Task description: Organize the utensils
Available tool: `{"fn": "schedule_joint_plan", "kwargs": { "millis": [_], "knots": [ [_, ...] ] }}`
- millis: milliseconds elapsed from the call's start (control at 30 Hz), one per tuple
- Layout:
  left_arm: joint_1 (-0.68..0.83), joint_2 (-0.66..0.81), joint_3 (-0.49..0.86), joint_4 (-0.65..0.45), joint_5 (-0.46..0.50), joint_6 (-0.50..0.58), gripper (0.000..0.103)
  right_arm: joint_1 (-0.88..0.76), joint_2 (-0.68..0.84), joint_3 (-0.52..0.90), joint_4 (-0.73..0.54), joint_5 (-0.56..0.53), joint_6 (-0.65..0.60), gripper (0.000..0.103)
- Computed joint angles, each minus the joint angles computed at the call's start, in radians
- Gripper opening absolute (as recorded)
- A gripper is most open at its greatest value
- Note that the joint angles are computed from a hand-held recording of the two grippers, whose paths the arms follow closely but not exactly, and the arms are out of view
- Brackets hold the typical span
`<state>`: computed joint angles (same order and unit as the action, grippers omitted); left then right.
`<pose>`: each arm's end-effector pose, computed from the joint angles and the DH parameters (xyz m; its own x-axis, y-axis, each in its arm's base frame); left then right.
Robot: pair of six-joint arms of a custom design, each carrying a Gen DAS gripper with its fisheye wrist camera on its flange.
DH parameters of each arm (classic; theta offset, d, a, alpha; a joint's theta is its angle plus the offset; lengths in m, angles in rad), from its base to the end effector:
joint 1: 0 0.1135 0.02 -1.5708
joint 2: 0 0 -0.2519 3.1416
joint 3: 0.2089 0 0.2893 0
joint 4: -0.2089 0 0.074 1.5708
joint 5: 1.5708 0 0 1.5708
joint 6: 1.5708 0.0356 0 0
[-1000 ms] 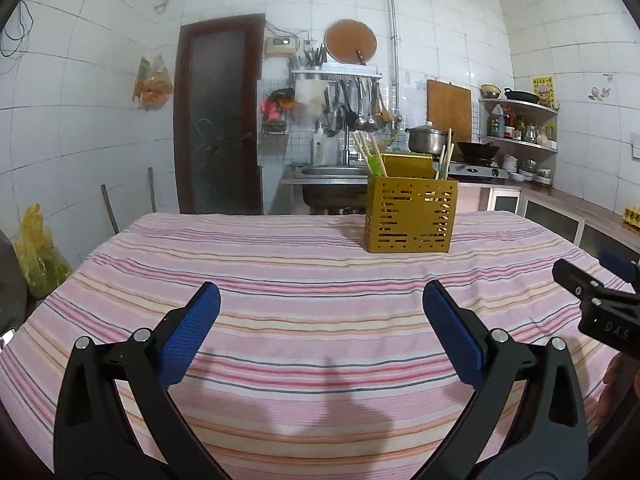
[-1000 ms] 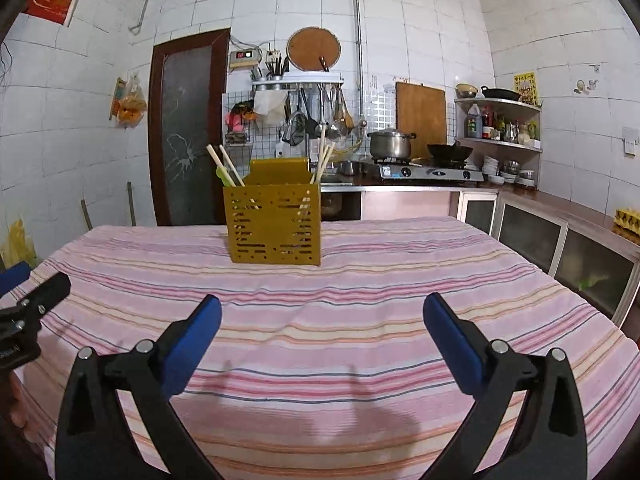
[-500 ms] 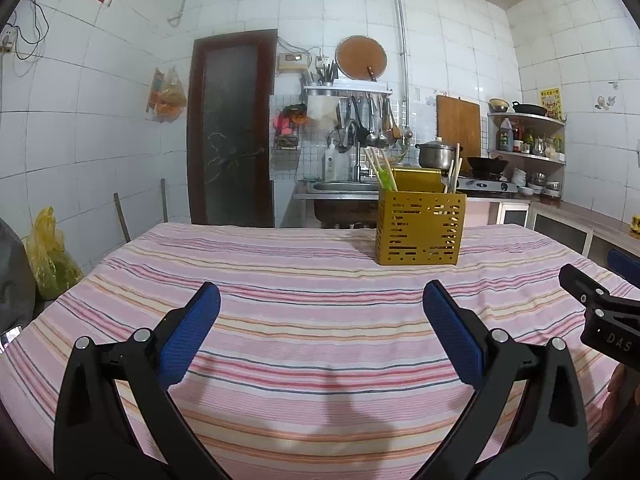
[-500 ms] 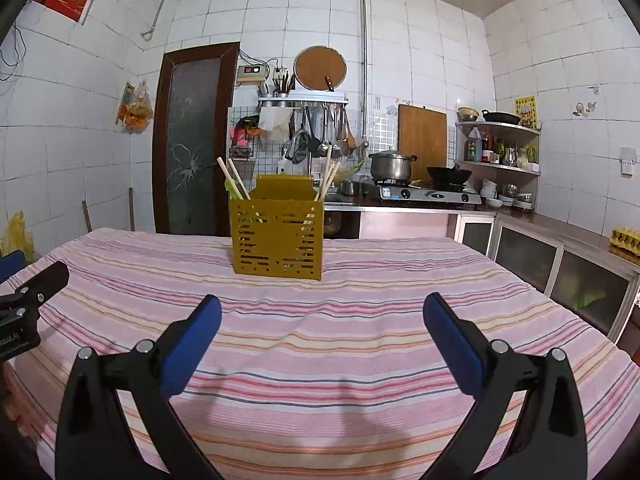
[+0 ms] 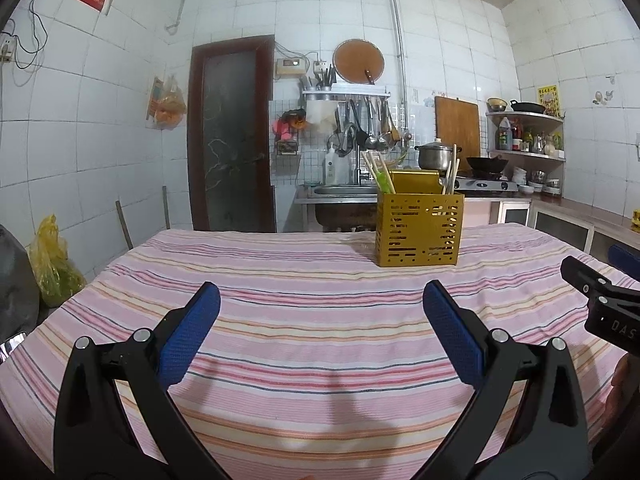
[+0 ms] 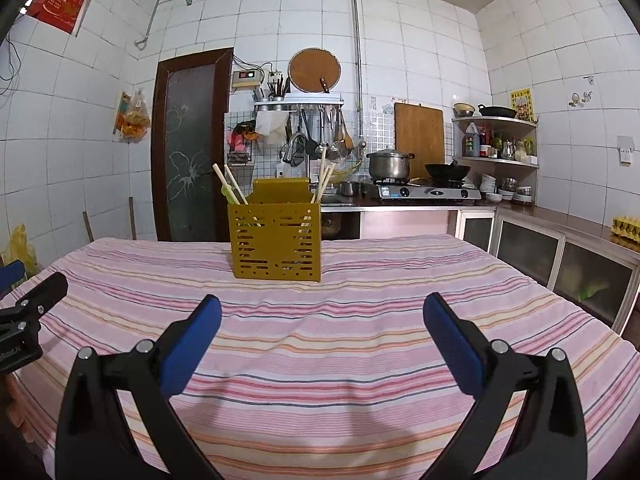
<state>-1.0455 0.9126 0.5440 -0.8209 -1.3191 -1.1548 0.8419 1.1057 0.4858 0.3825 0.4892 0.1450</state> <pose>0.1213 -0.1405 0.1899 -0.2199 -0.0749 -0.9726 -0.4117 0.9110 0.0229 0.1954 0.1938 0.1983 -0.2062 -0.0394 -0.9777 -0.3279 0.9442 0.0311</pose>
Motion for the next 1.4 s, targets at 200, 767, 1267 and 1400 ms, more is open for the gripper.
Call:
{"fn": "schedule_joint_plan", "kwargs": {
  "millis": [200,767,1267,1400],
  "knots": [
    [-0.01,-0.028,-0.017,-0.005,-0.012,-0.012,0.098,0.001,-0.009,-0.005,-0.001,0.005,-0.013,0.099],
    [-0.042,0.007,0.002,-0.04,-0.037,-0.07,0.098,0.023,-0.017,-0.021,0.023,0.029,-0.022,0.099],
    [-0.048,0.02,0.007,-0.035,-0.029,-0.069,0.098,0.018,-0.019,-0.018,0.018,0.025,-0.016,0.099],
    [-0.048,0.021,0.01,-0.039,-0.026,-0.073,0.098,0.017,-0.021,-0.019,0.017,0.024,-0.016,0.099]
  ]
}}
